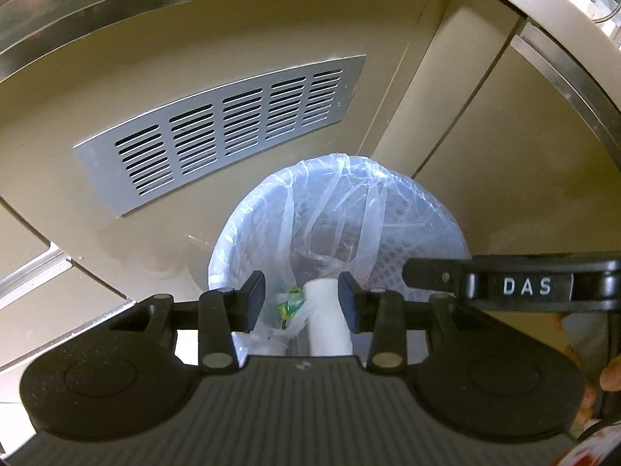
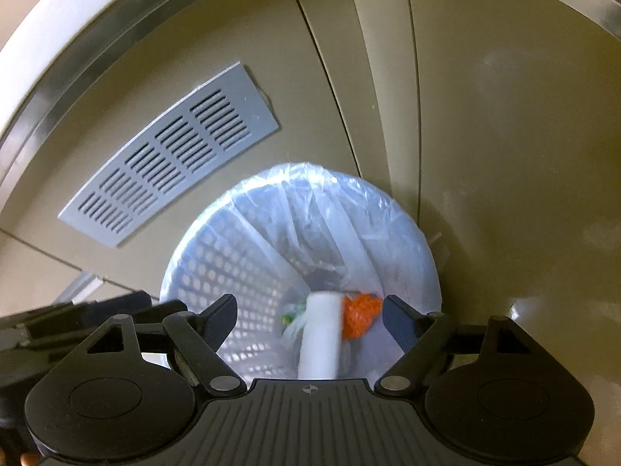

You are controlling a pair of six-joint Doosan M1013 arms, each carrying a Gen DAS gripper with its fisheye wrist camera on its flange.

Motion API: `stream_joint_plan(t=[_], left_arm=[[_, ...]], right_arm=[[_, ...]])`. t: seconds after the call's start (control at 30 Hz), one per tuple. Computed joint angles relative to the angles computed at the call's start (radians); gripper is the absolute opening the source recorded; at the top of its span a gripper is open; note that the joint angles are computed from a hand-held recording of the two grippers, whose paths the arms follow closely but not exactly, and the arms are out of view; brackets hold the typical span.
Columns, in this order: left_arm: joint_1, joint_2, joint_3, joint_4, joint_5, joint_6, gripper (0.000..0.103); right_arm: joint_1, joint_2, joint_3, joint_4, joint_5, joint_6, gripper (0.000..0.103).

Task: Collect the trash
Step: 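Open the right tool to drop the paper towel roll into the wastebasket, then raise both tools from the wastebasket back toward the counter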

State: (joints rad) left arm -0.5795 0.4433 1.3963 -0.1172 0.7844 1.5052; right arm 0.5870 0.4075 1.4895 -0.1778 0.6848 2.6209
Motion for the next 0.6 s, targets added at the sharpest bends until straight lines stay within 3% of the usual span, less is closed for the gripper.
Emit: stream_joint_plan(t=[0.3, 0.6], left_arm=[[0.003, -0.039, 0.021, 0.011, 0.001, -0.019, 0.037], [0.004, -0.095, 0.022, 0.029, -0.001, -0.018, 0.037]], right_arm=[[0.017, -0.026, 0.012, 0.002, 0.027, -0.033, 0.082], [0.036, -0.079, 0.038, -0.010, -0.011, -0.069, 0.082]])
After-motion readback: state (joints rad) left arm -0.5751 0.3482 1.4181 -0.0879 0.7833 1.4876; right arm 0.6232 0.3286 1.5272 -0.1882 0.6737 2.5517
